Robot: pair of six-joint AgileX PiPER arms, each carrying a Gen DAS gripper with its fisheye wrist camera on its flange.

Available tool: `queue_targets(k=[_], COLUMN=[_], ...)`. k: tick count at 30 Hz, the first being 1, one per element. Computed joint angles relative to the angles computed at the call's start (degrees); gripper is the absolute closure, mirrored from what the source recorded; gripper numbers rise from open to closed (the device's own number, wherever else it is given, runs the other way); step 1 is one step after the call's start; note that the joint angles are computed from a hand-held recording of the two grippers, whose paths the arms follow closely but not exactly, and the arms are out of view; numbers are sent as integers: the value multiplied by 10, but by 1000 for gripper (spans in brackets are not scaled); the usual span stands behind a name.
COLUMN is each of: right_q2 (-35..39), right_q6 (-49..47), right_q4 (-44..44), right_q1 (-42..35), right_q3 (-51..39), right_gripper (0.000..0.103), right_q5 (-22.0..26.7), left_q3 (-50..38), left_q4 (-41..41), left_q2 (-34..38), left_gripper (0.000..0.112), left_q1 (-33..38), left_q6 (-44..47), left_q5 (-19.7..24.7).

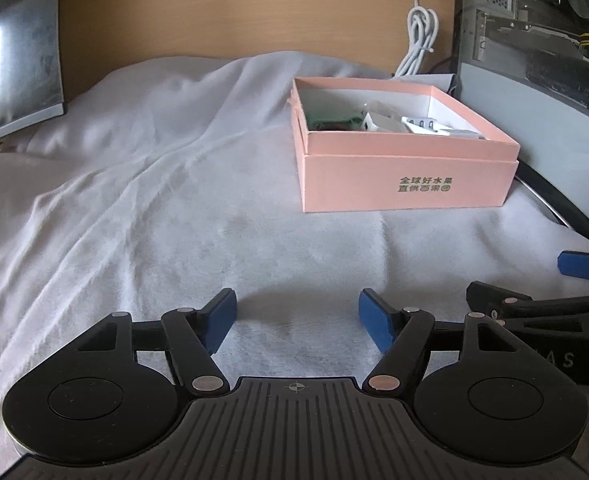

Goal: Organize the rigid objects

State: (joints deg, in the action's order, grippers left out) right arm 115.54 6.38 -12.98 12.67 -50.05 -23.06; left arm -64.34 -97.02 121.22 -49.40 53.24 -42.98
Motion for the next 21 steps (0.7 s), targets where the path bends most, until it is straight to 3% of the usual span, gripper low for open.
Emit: queue_targets(k=[10, 21], right_q2=[6, 8], right_q6=[-5, 18], right_q4=[35, 10], right_q1=[9, 4], right_q3=[-10, -12], right_gripper=[5, 3], right_q5=[10, 11], left_q3=[19, 19], left_q4=[33, 35], left_q2=[-4, -5], left_gripper=[37, 37], left_q1=[1, 2], left_q6=[-35, -38], left_q5=[2, 5])
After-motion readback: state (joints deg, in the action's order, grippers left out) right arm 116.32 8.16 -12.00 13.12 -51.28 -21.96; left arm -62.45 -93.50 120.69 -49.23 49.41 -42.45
